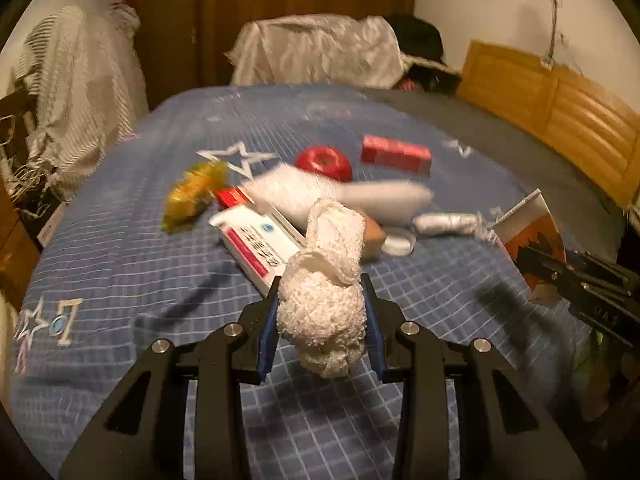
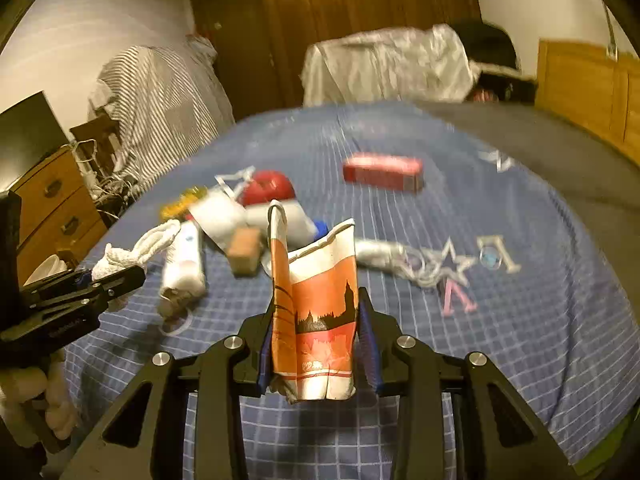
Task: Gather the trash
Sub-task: 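Grasp the white towel with the left tool while the right tool grasps the orange paper bag, then lift both held items and carry them over the white bucket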
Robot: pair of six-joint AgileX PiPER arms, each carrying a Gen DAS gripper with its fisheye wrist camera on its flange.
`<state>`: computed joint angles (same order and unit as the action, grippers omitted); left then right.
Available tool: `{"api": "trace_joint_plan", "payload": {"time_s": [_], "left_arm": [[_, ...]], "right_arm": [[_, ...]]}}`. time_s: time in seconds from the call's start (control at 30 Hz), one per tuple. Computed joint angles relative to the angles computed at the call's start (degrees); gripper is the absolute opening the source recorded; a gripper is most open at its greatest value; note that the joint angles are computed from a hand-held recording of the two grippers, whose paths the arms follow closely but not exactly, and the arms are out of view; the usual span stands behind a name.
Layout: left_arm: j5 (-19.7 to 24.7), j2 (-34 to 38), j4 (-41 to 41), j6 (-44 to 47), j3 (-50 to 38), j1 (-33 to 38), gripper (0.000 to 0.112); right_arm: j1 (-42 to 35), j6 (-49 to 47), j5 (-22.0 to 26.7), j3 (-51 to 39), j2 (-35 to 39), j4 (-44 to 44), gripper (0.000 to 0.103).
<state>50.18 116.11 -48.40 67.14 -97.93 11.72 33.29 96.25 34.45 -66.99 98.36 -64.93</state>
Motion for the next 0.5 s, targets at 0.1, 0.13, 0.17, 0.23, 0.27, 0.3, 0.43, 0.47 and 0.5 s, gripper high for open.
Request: {"api": "trace_joint_plan", "payload": {"time_s": [0.1, 0.13, 0.17, 0.23, 0.27, 0.3, 0.43, 0.47, 0.5], "left_arm": [[-0.7, -4.4, -5.1, 3.0, 4.1, 1.6, 0.035], [-0.8, -5.9, -6.7, 4.2, 5.4, 2.1, 0.035], [-1.3, -7.9, -8.9, 5.8, 7.2, 2.5, 0.035], [-2.2, -10.7, -12.1, 8.0, 9.7, 3.1, 0.035], [-2.1, -11.9, -13.8, 8.7, 10.6, 3.5, 0.035], [-2.1, -12.7, -14.9, 8.9, 11.1, 3.8, 0.035], [-3.3, -16.2, -19.4, 10.5, 14.1, 4.2, 0.035], [-3.8, -17.1, -20.4, 11.1, 15.0, 4.2, 0.035], [-4.1, -17.7, -21.0, 11.5, 15.5, 4.0, 0.035]], "right_arm": [[3.1, 1.0, 3.6, -0.6, -1.9, -3.3, 0.036], [4.3, 1.2, 5.1, -1.1, -2.4, -4.3, 0.036], [5.5, 1.3, 6.6, -1.5, -3.0, -5.3, 0.037], [7.5, 1.2, 9.2, -2.5, -3.9, -6.7, 0.037], [8.7, 1.2, 10.6, -3.2, -4.4, -7.6, 0.037], [9.7, 0.9, 11.9, -3.8, -4.8, -8.2, 0.037], [13.3, -0.4, 16.9, -6.7, -5.4, -10.3, 0.037], [14.3, -0.6, 18.3, -7.2, -5.6, -10.9, 0.037], [15.0, -0.9, 19.3, -7.7, -5.7, -11.2, 0.037]]}}
